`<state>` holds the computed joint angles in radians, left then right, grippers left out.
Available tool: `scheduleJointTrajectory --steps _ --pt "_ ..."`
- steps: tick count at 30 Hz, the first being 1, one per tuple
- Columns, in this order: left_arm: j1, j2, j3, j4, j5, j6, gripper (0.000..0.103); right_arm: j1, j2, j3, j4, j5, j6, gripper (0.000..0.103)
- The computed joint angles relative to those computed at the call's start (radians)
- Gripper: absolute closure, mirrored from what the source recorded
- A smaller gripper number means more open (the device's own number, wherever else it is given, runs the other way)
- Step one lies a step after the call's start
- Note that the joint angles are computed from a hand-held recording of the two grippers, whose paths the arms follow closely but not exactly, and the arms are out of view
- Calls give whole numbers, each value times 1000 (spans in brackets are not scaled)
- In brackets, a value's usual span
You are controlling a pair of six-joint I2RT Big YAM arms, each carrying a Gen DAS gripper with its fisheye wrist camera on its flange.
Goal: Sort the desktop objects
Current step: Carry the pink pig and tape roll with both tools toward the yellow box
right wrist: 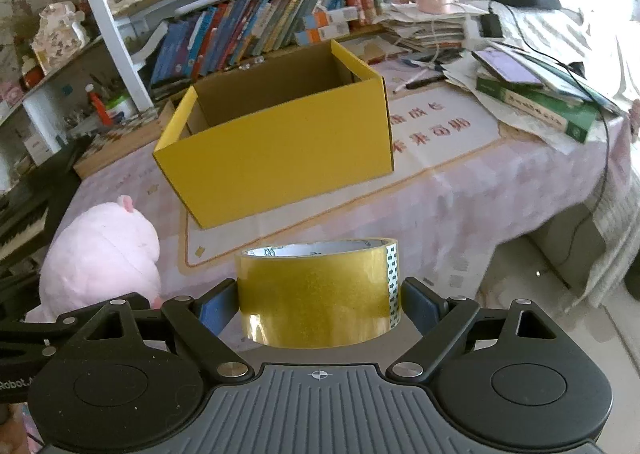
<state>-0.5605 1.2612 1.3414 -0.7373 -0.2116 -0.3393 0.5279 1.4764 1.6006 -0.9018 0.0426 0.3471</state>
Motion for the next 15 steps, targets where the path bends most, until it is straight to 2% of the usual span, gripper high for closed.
scheduleJointTrajectory --steps 7,15 --pt "-25 63 65 5 -81 -20 32 -58 46 55 20 -85 -95 14" --pt "-41 134 152 3 -157 -14 32 -112 99 130 46 -183 -159 14"
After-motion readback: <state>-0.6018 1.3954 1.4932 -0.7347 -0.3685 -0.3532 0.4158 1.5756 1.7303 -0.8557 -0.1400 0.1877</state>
